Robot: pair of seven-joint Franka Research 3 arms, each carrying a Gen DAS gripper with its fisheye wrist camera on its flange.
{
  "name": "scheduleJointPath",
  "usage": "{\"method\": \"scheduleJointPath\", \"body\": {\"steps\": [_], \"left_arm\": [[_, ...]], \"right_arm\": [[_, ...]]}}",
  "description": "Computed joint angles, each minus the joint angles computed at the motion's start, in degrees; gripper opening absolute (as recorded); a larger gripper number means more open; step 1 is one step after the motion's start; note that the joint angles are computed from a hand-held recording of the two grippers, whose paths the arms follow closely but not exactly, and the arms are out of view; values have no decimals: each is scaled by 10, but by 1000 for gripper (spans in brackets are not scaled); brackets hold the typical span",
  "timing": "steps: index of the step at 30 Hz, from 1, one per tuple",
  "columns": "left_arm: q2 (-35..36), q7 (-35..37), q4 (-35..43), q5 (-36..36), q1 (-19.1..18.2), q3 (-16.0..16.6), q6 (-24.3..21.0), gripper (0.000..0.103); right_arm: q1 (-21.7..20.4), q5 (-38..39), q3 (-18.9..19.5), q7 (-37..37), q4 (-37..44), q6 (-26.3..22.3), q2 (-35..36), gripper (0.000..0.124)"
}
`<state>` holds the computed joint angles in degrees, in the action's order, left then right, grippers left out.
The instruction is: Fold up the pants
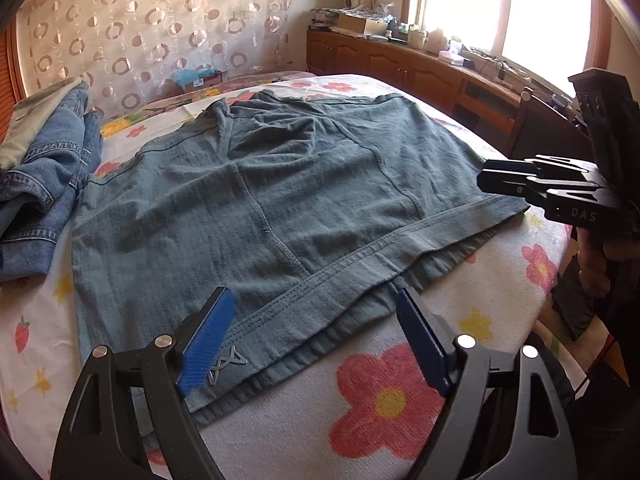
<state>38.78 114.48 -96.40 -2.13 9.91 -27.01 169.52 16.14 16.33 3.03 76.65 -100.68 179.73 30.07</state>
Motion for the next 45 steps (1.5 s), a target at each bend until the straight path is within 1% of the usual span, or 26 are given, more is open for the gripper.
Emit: {"method": "scheduleJointPath", "body": {"steps": [3, 7, 10, 11, 13, 14, 16, 17, 18, 23, 25, 26, 28, 30, 31, 33, 37, 39, 41, 45], "left_arm": [[1, -10, 5, 3, -10, 13, -3, 89], [1, -9, 5, 10, -11, 14, -1, 89], [-3, -9, -5, 17, -14, 16, 16, 89], [-3, -4, -6, 20, -9, 9, 15, 87], [-1, 10, -6, 21, 3, -6, 8, 78], [-1, 11, -4, 23, 0, -4, 4, 77], [-1, 10, -1, 25, -8, 4, -1, 65], [0, 9, 1, 26, -11, 7, -4, 63], [2, 11, 3, 25, -12, 7, -5, 58], [8, 24, 12, 19, -9, 1, -7, 47], [10, 31, 11, 14, -3, -8, -5, 35], [11, 36, 10, 12, 0, -13, -3, 31], [11, 51, 5, 7, 11, -28, -3, 19], [9, 55, 1, 5, 11, -29, 2, 12], [9, 59, -1, 1, 16, -35, 1, 8], [6, 60, -6, -1, 17, -36, 6, 5], [-2, 70, -23, -10, 33, -52, 12, 3], [-11, 82, -42, -17, 50, -71, 16, 3], [-22, 88, -60, -19, 60, -81, 24, 3], [-29, 86, -68, -21, 62, -82, 24, 3]], "right_arm": [[-1, 2, 0, 1, -2, 3, -1, 36], [-7, 6, 6, -2, -10, 10, -4, 36], [-15, 11, 15, -5, -18, 18, -9, 36], [-20, 13, 20, -8, -21, 20, -11, 36], [-24, 16, 26, -11, -25, 24, -13, 36], [-26, 17, 28, -13, -26, 24, -13, 36], [-30, 20, 33, -16, -27, 26, -13, 36], [-31, 21, 35, -17, -28, 27, -13, 36], [-35, 23, 39, -19, -28, 27, -13, 36], [-40, 28, 45, -24, -27, 26, -11, 36], [-42, 31, 48, -25, -28, 26, -11, 36], [-43, 32, 50, -26, -28, 26, -10, 36], [-43, 33, 49, -27, -26, 24, -9, 36], [-40, 34, 46, -26, -24, 21, -7, 36], [-40, 35, 45, -25, -23, 20, -6, 36], [-40, 36, 44, -25, -22, 18, -4, 36], [-44, 39, 48, -26, -24, 18, -5, 36], [-46, 41, 50, -28, -29, 20, -8, 36], [-47, 43, 51, -28, -36, 23, -12, 36], [-47, 46, 48, -25, -48, 25, -19, 36]]}}
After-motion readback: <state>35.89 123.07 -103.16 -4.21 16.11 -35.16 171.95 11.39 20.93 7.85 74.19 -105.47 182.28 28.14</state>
